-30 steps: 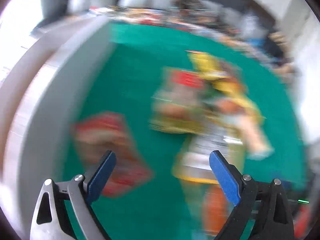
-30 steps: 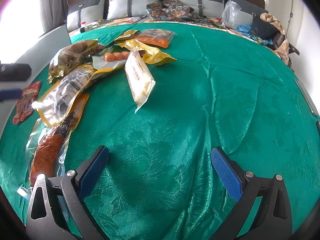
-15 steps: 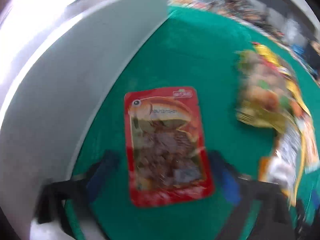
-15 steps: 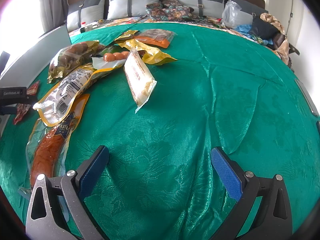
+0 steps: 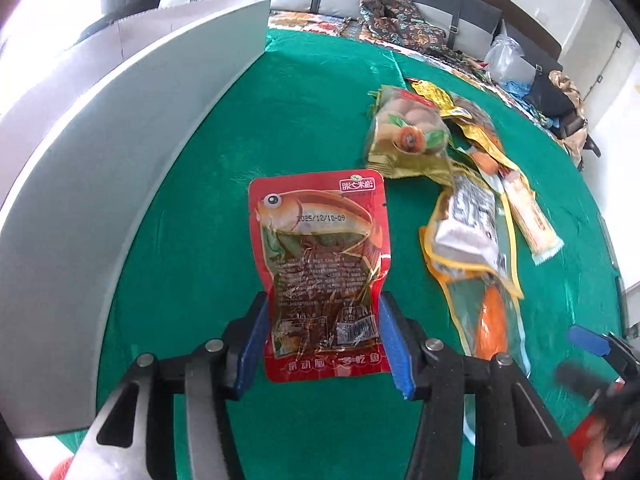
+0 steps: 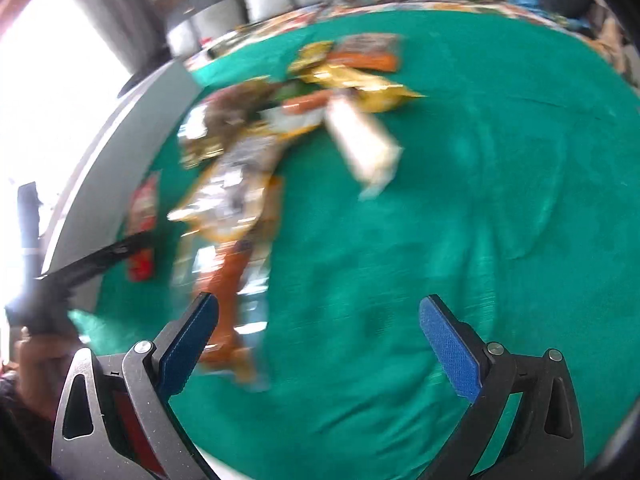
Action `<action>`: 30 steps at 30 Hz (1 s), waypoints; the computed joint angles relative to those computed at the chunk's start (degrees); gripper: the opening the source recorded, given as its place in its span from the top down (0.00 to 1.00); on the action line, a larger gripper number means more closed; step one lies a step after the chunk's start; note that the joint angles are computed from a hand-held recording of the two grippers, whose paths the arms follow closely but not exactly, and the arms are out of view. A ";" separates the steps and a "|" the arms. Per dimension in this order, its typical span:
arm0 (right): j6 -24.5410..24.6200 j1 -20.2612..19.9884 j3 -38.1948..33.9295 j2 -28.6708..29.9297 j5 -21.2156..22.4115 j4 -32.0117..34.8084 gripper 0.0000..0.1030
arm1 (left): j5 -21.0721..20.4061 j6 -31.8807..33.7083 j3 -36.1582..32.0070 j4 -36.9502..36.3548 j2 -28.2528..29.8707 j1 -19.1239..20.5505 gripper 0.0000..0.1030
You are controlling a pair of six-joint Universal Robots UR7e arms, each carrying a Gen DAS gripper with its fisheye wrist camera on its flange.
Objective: Organize snacks
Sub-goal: 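Lift the red pouch into the box with the left tool while the right carries the sausage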
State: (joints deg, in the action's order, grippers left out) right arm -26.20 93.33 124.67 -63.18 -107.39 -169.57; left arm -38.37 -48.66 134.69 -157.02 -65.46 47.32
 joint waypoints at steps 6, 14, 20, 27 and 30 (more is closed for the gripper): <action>2.79 8.33 -4.36 12.94 -12.58 -0.05 0.03 | -0.77 -0.96 1.20 -5.49 0.69 0.73 0.49; 0.25 5.58 -3.07 5.91 -9.69 4.76 0.50 | -0.84 -1.28 5.55 -9.87 -2.61 -2.78 0.50; 10.40 -2.62 -3.37 -4.22 9.73 16.81 0.51 | -2.39 0.32 5.80 -13.37 -4.02 -4.13 0.50; 18.55 -12.54 -0.40 -8.58 35.55 24.45 0.51 | -2.83 -0.40 6.75 -11.53 -11.03 -6.37 0.50; 18.51 -11.94 -0.99 -9.27 37.16 26.43 0.51 | -1.52 -0.91 7.01 -7.41 -17.61 -7.55 0.50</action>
